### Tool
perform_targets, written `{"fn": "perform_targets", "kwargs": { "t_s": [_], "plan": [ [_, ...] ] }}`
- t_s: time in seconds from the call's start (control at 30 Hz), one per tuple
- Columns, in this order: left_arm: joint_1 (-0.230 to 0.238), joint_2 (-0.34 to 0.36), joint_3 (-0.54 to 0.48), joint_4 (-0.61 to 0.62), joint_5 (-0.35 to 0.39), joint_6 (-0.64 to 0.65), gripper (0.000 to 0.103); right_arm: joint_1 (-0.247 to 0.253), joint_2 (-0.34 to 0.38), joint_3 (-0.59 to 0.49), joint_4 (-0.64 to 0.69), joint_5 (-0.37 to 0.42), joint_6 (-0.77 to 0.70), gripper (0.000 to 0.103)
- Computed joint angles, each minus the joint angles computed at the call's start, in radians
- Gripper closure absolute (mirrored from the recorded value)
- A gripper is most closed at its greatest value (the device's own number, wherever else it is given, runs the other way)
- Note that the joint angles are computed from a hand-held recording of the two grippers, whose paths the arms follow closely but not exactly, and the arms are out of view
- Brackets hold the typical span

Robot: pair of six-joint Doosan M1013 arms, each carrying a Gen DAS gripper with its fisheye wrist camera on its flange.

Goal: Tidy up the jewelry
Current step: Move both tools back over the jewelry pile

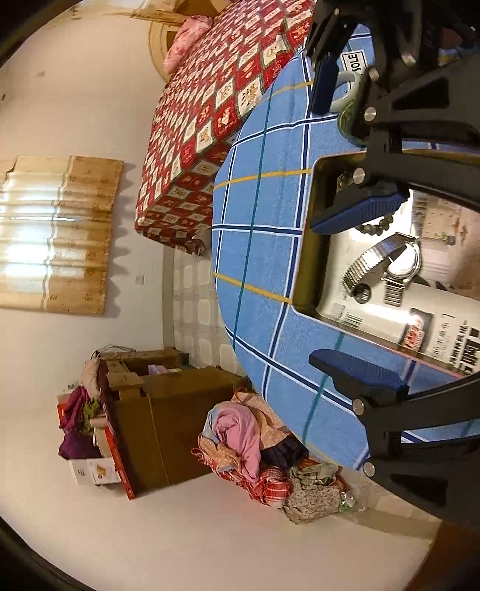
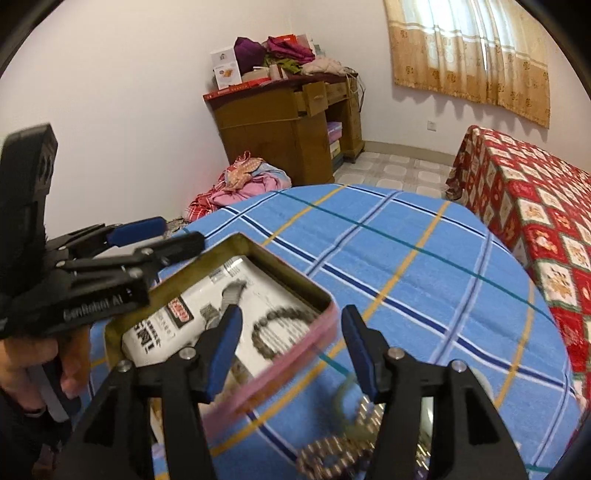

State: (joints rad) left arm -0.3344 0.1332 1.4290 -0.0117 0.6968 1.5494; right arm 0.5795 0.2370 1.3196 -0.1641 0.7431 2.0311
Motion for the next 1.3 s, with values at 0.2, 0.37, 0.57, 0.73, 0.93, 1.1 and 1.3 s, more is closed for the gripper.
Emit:
{"fn": "perform_targets", "kwargs": {
  "t_s": [0.2, 0.37, 0.57, 0.73, 0.93, 1.1, 1.3],
  "plan": [
    [-0.029, -0.046, 0.061, 0.013, -0.041, -0.031, 0.038, -0.011, -0.075, 0.087, -0.039, 0.008, 0.084, 0.037],
    [-0.067, -0.085, 0.110, 0.009, -0.067, -0.023, 0.038, -0.016, -0.139, 0.168, -0.089, 0.005, 0.185, 0.035],
    [-0.125, -0.128, 0.175, 0.089, -0.091, -0.115, 0.038, 0.008, -0.206, 0.264, -0.214, 0.005, 0.343, 0.035],
    [-0.163, -0.150, 0.218, 0.139, -0.099, -0.157, 0.038, 0.045, -0.226, 0.301, -0.283, -0.005, 0.378, 0.035],
    [-0.182, -0.145, 0.224, 0.156, -0.087, -0.151, 0.038, 0.071, -0.197, 0.294, -0.266, -0.013, 0.268, 0.048],
    [-0.177, -0.140, 0.224, 0.120, -0.076, -0.128, 0.038, 0.065, -0.167, 0.275, -0.242, 0.015, 0.221, 0.061],
    [-0.171, -0.139, 0.225, 0.067, -0.071, -0.081, 0.038, 0.054, -0.150, 0.265, -0.212, 0.021, 0.176, 0.067]
  ]
}}
